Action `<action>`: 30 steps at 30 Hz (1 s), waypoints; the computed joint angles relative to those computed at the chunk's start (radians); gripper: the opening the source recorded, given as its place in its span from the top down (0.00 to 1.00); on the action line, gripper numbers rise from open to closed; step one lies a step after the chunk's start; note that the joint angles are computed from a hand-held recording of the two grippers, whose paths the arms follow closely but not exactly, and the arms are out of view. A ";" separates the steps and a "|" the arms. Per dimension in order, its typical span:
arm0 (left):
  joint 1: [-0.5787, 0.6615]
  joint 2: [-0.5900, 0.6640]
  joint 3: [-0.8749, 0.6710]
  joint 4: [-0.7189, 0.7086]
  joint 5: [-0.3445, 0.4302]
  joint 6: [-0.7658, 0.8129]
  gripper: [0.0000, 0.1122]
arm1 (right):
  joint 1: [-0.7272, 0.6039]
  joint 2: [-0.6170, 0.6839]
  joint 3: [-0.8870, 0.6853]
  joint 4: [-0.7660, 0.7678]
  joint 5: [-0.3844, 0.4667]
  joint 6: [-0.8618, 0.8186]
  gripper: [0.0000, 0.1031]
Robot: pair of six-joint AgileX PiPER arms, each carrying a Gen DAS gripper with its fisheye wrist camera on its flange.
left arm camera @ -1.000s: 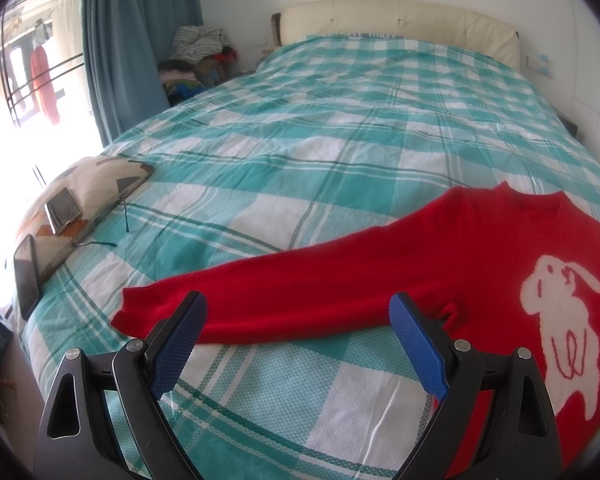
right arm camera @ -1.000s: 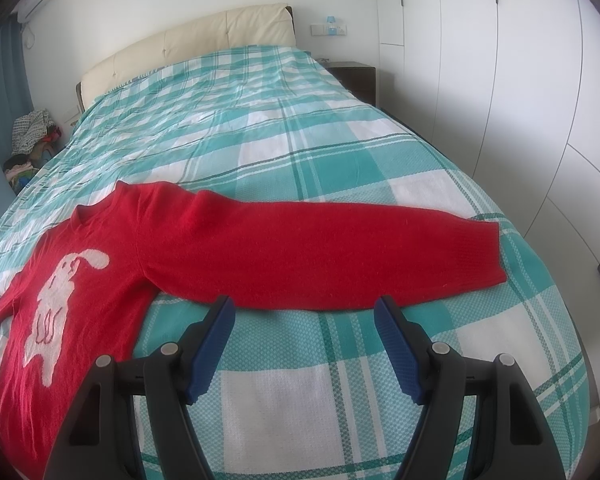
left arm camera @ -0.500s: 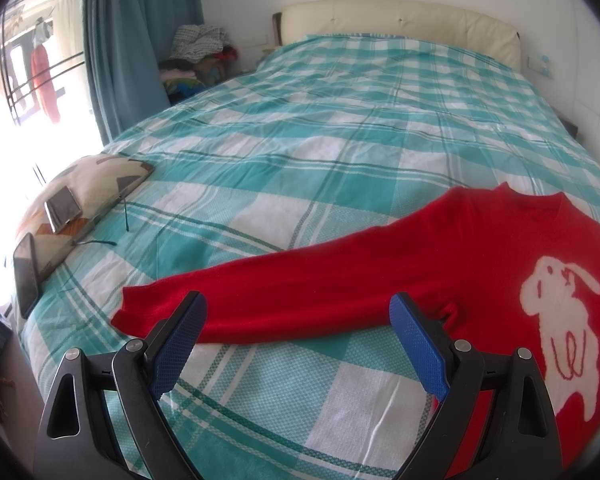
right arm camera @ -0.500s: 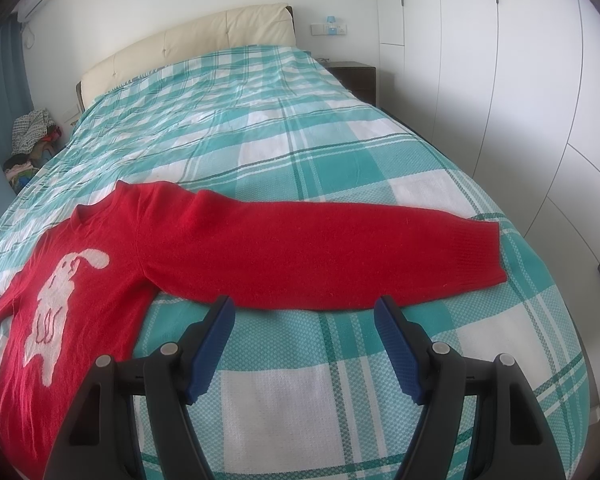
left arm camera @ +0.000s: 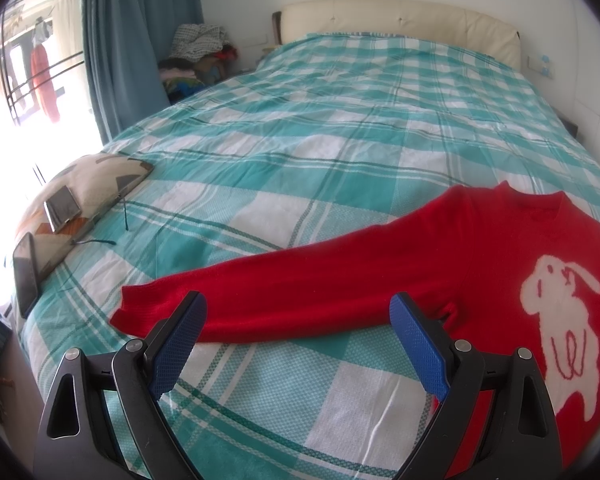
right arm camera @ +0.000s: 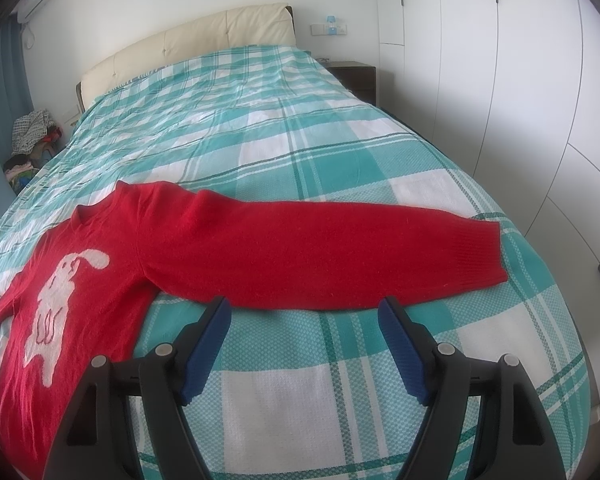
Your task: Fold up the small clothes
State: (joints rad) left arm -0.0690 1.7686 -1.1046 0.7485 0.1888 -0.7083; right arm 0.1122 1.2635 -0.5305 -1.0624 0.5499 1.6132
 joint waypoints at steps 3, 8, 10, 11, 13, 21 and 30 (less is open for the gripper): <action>0.000 0.002 -0.003 -0.005 0.001 0.005 0.16 | 0.004 0.002 0.004 -0.006 0.001 0.011 0.27; 0.000 0.002 -0.005 -0.010 0.002 0.010 0.16 | 0.005 0.006 0.006 -0.012 -0.002 0.020 0.27; 0.000 0.001 -0.004 -0.012 0.002 0.012 0.16 | 0.010 0.006 0.008 -0.014 0.002 0.026 0.27; 0.001 0.000 -0.001 -0.010 0.000 0.011 0.16 | 0.004 0.006 0.005 -0.011 -0.002 0.018 0.27; 0.001 0.000 -0.002 -0.015 0.001 0.015 0.16 | 0.007 0.006 0.006 -0.011 0.000 0.021 0.27; 0.001 0.003 -0.008 -0.028 0.004 0.029 0.16 | 0.009 0.006 0.010 -0.018 0.000 0.031 0.27; 0.002 0.003 -0.010 -0.038 0.005 0.040 0.16 | 0.006 0.002 0.007 -0.014 0.001 0.027 0.27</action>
State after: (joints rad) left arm -0.0667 1.7713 -1.1142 0.7101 0.1933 -0.6682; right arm 0.1186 1.2657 -0.5233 -1.0768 0.5510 1.6405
